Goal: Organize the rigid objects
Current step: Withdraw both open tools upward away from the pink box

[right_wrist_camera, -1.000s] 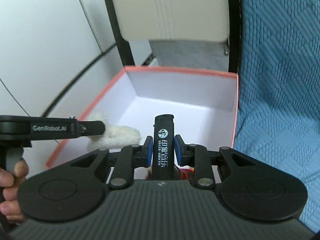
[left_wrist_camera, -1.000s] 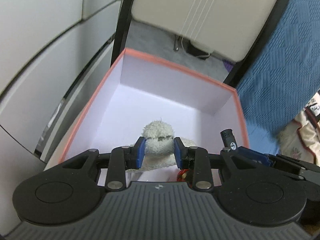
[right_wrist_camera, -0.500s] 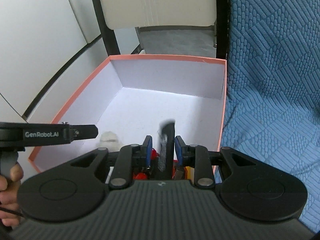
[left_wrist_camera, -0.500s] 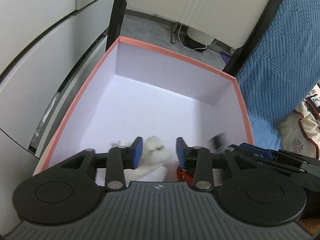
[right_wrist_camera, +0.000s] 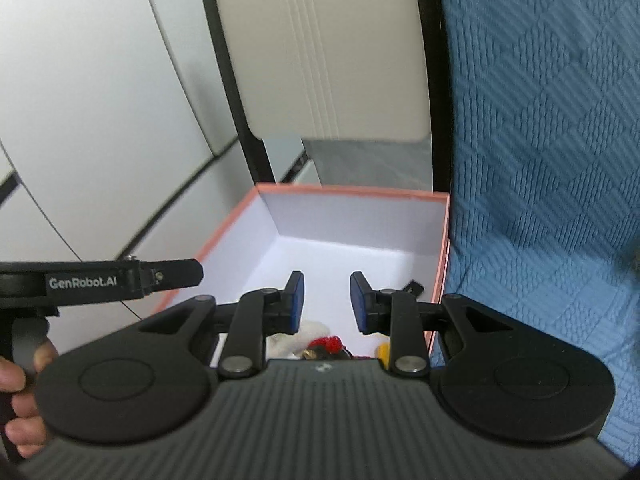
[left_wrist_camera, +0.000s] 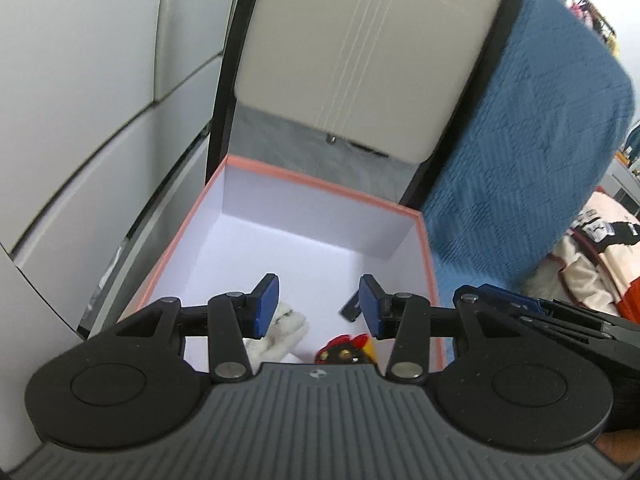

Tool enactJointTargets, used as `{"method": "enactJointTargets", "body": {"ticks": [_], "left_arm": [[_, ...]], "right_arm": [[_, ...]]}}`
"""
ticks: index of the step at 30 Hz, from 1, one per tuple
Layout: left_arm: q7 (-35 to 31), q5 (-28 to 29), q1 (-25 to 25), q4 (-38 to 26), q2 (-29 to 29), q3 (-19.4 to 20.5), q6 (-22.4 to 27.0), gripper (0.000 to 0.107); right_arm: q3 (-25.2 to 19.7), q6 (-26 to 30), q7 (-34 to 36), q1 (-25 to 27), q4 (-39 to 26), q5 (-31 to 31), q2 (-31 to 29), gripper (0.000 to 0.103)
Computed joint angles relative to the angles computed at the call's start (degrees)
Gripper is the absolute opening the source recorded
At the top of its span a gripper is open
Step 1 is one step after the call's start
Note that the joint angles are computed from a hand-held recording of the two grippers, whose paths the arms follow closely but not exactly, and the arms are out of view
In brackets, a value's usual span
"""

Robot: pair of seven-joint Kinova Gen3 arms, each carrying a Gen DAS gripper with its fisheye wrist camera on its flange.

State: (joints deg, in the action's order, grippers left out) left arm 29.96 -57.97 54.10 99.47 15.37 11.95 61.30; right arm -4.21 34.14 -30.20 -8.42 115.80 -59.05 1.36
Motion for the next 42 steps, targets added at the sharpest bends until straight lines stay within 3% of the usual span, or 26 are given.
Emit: {"method": "enactJointTargets", "body": {"ticks": [3,13,27,42], "left_arm": [[0.7,-1.0,2.2,-1.9,0.3,0.6,3.4,0.050],[3.1,-1.8,9.3,-8.1,3.4,1.3,12.8,0.050],[6.6,-0.4,14.4,-9.8,6.4,0.8,16.3,0.050],[10.0,3.2,18.8,-14.8,11.4,-1.6,20.4,0.050]], "right_arm": [[1.4,2.6,3.5,1.2,0.9,-2.6,-2.4,0.030],[6.2,7.8,5.7,1.9,2.8,-2.3,-7.5,0.030],[10.7,12.2,7.9,3.3,5.7,0.8,-11.8,0.030],[12.7,16.7,10.2,7.3,6.0,5.1,-9.8,0.030]]}}
